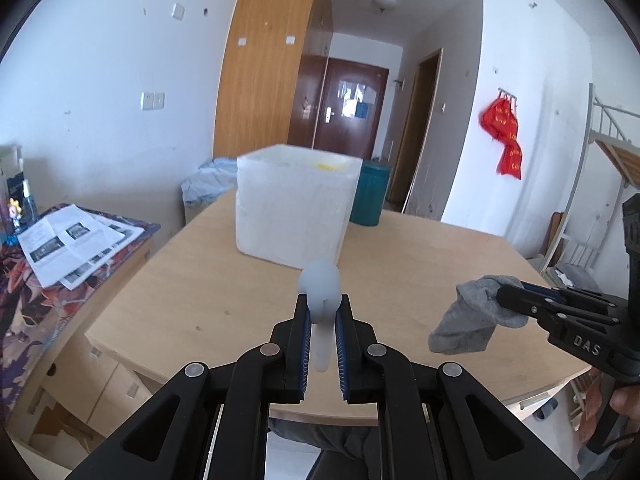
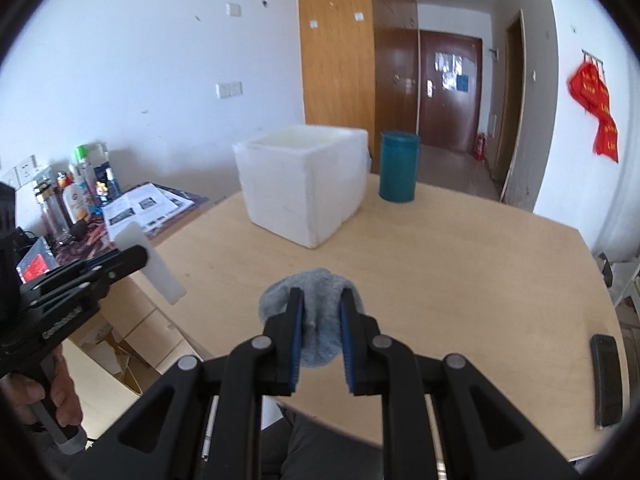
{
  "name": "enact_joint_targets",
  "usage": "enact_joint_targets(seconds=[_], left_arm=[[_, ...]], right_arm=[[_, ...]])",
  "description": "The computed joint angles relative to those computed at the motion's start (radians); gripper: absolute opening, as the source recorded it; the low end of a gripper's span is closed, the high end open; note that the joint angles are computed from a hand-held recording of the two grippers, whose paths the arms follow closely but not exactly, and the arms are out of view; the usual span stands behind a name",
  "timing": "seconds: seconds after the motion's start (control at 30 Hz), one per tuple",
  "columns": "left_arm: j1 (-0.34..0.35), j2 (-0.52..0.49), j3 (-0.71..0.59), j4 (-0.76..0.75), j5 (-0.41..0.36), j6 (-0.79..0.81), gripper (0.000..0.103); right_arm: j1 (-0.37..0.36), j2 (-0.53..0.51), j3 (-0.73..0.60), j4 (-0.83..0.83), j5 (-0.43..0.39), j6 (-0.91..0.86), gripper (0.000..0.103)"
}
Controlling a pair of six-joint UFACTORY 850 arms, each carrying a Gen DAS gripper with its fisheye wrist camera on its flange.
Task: Organize soft objects
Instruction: 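Lift and carry the grey sock and foam tube over the white foam box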
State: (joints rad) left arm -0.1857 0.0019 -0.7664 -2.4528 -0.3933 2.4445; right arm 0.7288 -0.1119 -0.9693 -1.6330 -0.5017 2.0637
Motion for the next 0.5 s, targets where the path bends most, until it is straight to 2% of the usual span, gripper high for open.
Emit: enact_joint_targets(seconds=[0.23, 0.5], left_arm=[[0.000, 0.058, 0.033, -0.038, -0.014, 0.045, 0.012], [0.002, 0.072, 0.036, -0.082, -0.016, 0.099, 0.012]], right_arm=[[0.041, 0.014, 0.004, -0.095, -0.032, 0.058, 0.021], [0.030, -0.018, -0.027, -0.209, -0.016, 0.136, 0.021]])
